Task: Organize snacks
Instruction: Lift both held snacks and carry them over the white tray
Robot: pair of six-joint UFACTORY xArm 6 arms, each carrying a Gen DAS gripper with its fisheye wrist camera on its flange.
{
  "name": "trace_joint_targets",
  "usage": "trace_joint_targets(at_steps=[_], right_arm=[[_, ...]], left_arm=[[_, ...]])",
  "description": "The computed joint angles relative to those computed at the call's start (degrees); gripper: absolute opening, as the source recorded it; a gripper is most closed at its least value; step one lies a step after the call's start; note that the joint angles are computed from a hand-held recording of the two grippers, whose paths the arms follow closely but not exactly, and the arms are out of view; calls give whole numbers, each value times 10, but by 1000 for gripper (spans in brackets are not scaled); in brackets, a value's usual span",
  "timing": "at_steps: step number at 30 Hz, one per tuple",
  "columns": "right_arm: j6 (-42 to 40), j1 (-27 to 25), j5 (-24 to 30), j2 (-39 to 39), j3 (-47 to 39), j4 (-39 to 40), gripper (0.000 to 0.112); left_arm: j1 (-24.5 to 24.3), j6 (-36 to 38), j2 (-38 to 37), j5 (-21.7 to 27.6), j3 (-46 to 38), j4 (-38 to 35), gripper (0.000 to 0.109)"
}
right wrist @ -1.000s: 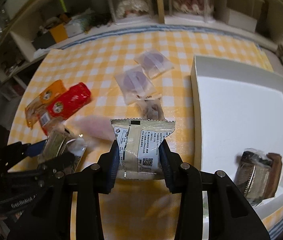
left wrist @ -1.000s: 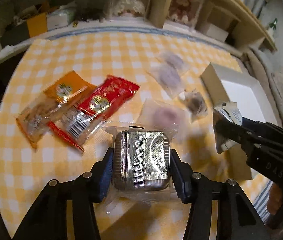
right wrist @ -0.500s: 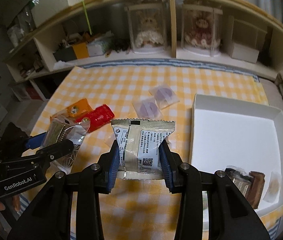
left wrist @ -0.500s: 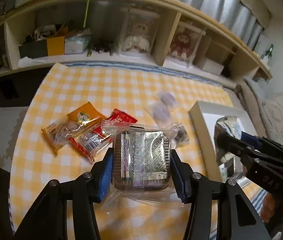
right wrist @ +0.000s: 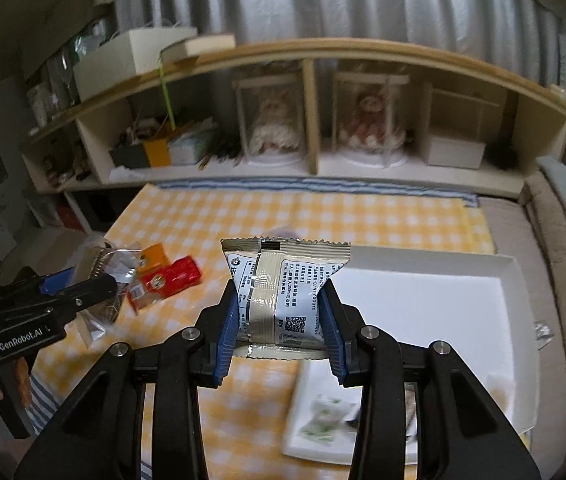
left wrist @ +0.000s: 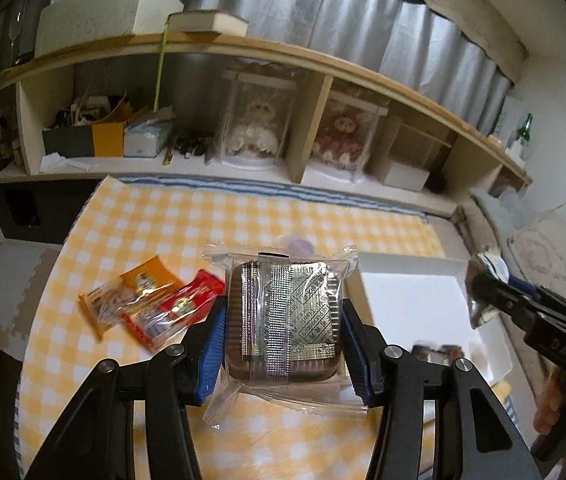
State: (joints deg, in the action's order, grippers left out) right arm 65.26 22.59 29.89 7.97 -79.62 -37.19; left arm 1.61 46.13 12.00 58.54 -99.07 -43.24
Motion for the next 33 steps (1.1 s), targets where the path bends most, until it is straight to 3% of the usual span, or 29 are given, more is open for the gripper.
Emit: trace_joint_targets(at_steps=[6,13,24,33], right_arm=[[11,-36,-30,-68,78,-16,39],[-6,-88,-52,-131,157,-5,39],[-52,-170,-82,-163,261,94,39],[-119,-193,-50,-123,265,161,39]], left_arm=[[-44,4,-31,-32,39,-7,51],[-108,-32,-16,-41,33,12,52],[-188,-158,107,-8,-72,100,51],[-213,-232,184,1,-133,150,52]])
